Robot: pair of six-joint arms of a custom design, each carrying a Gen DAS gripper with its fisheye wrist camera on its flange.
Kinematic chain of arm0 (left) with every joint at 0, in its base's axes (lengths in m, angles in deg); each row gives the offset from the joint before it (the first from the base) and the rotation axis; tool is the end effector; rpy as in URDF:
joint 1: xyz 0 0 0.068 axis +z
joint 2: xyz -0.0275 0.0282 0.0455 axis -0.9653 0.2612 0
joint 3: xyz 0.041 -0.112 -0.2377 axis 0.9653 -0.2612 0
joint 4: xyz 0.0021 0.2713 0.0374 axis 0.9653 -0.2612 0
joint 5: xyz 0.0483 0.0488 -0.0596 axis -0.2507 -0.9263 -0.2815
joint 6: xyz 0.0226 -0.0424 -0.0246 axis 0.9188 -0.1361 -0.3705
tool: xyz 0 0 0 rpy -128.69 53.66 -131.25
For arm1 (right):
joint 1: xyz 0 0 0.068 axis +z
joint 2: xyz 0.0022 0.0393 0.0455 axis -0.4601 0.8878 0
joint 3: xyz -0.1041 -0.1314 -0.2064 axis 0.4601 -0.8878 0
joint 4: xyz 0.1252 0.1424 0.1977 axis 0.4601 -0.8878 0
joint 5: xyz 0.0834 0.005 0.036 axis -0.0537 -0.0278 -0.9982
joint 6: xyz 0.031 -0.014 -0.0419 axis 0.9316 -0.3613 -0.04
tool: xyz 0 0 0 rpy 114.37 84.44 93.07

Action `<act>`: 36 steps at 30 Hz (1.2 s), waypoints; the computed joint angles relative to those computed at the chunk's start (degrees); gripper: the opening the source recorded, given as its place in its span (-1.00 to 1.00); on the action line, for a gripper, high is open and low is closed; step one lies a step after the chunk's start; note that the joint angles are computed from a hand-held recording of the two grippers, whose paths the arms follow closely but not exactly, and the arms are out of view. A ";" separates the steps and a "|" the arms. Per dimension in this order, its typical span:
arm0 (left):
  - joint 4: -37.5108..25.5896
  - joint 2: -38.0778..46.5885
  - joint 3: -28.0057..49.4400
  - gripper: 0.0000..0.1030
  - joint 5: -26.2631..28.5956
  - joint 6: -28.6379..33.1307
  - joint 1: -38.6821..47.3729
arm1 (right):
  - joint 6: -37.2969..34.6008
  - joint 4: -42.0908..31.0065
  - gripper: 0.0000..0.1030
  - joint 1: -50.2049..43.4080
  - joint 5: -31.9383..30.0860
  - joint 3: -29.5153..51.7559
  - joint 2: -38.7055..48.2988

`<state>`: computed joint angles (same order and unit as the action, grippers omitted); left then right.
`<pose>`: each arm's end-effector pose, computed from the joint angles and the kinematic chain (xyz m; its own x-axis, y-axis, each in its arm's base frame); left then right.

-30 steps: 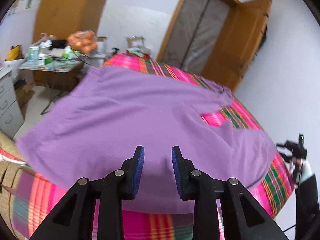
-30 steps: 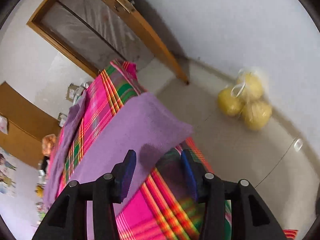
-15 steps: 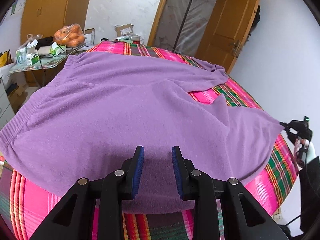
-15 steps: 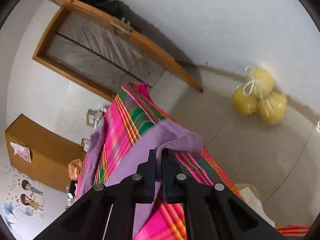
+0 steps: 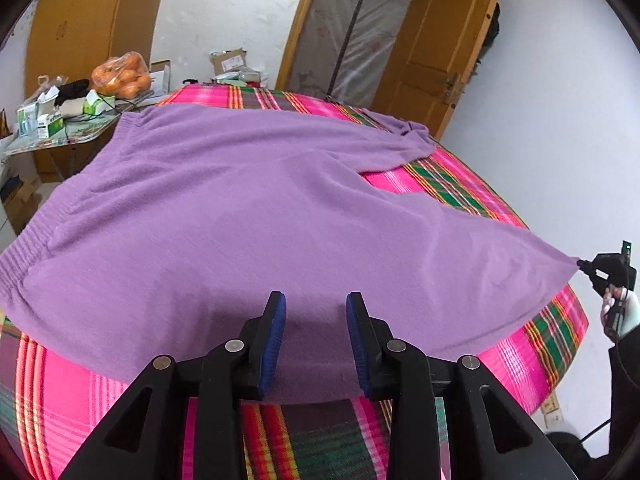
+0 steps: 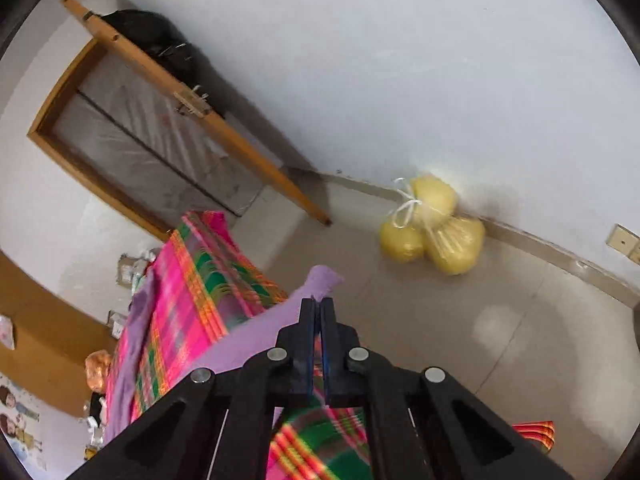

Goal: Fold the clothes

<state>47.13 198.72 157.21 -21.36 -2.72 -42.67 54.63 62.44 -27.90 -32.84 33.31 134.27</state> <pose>0.3918 0.2164 0.0698 -0.6947 0.0885 -0.7138 0.3922 0.8785 -0.2728 0.2199 -0.0116 0.0835 -0.1254 0.8535 -0.5059 0.6897 0.4415 0.5740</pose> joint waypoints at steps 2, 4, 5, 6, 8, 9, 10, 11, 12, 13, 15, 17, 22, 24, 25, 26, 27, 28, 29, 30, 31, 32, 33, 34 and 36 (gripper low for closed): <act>-0.55 -0.17 -0.32 -0.36 0.13 1.12 0.18 | 0.50 -0.38 -0.94 -0.41 1.40 -1.18 -0.60; -1.05 -0.11 -0.21 -0.36 0.52 1.37 0.44 | 0.84 -1.09 -0.94 -1.88 2.29 -3.19 -3.80; -1.16 -0.09 -0.14 -0.36 0.66 1.28 0.51 | 0.87 -1.43 -0.90 -2.87 2.30 -4.24 -5.70; -1.26 -0.06 -0.08 -0.36 0.80 1.18 0.58 | 0.45 -1.33 -0.90 -4.20 1.67 -4.81 -6.91; -1.42 -0.03 -0.16 -0.36 0.79 1.27 0.51 | -1.85 2.79 -0.62 -6.19 -3.09 -4.54 -4.69; -1.34 -0.12 -0.40 -0.36 0.58 1.38 0.37 | -3.42 5.10 -0.24 -6.90 -6.04 -3.68 -2.32; -1.15 -0.29 -0.71 -0.35 0.36 1.45 0.21 | -4.92 7.14 -0.09 -7.59 -9.01 -2.73 -0.03; -0.92 -0.49 -1.02 -0.35 0.12 1.50 0.04 | -6.52 8.85 -0.01 -8.08 -12.04 -1.40 2.60; -0.70 -0.68 -1.33 -0.35 -0.12 1.56 -0.13 | -8.92 9.32 -0.01 -7.69 -15.32 1.63 6.75; -0.49 -0.96 -1.67 -0.35 -0.20 1.60 -0.25 | -11.34 8.97 -0.01 -7.32 -18.37 4.86 10.47; -0.29 -1.18 -1.79 -0.35 -0.34 1.50 -0.30 | -16.27 4.70 -0.01 -6.16 -21.33 12.85 17.28; 0.34 -1.25 -1.92 -0.35 -1.00 0.92 -0.33 | -18.94 0.25 -0.01 -5.87 -23.41 19.26 22.41; 1.17 -0.84 -1.46 -0.35 -2.00 -0.48 -0.35 | -24.06 -5.70 -0.69 -3.71 -22.88 27.92 28.01; 1.18 -0.40 -0.92 -0.35 -2.18 -0.83 -0.52 | -25.03 -4.51 -0.88 -2.73 -19.66 27.45 26.88; 1.21 -0.27 -0.79 -0.35 -2.15 -0.86 -0.58 | -25.06 -3.18 -0.88 -2.75 -19.02 26.93 26.37; 1.32 -0.24 -0.77 -0.35 -2.13 -0.84 -0.62 | -24.46 -1.94 -0.88 -3.09 -18.78 26.39 25.80; 1.19 -0.19 -0.66 -0.35 -2.06 -0.68 -0.57 | -23.87 -0.88 -0.87 -3.31 -18.54 25.84 25.32; 0.87 -0.08 -0.43 -0.35 -1.95 -0.43 -0.47 | -23.63 -0.94 -0.86 -2.94 -17.03 25.63 24.62; 0.46 0.10 -0.07 -0.35 -1.76 -0.34 -0.36 | -23.86 -2.41 -0.86 -2.01 -14.04 25.86 23.70; 0.24 0.24 0.28 -0.35 -1.59 -0.41 -0.15 | -24.44 -4.06 -0.83 -0.53 -10.11 26.24 22.78; 0.17 0.31 0.54 -0.35 -1.47 -0.54 0.12 | -24.91 -5.36 -0.83 0.79 -6.79 26.47 21.92; 0.07 0.42 0.87 -0.35 -1.34 -0.65 0.39 | -24.79 -4.63 -0.83 1.38 -6.65 25.52 20.92; 0.24 0.46 1.14 -0.35 -1.19 -1.00 0.72 | -24.59 -2.90 -0.80 2.14 -7.48 24.24 19.96; 0.64 0.53 1.48 -0.35 -0.98 -1.66 1.19 | -24.98 -0.12 -0.78 3.67 -8.51 22.15 18.33; 1.73 0.69 2.12 -0.35 -0.59 -3.36 2.25 | -27.37 2.82 -0.56 8.16 -8.03 19.71 15.83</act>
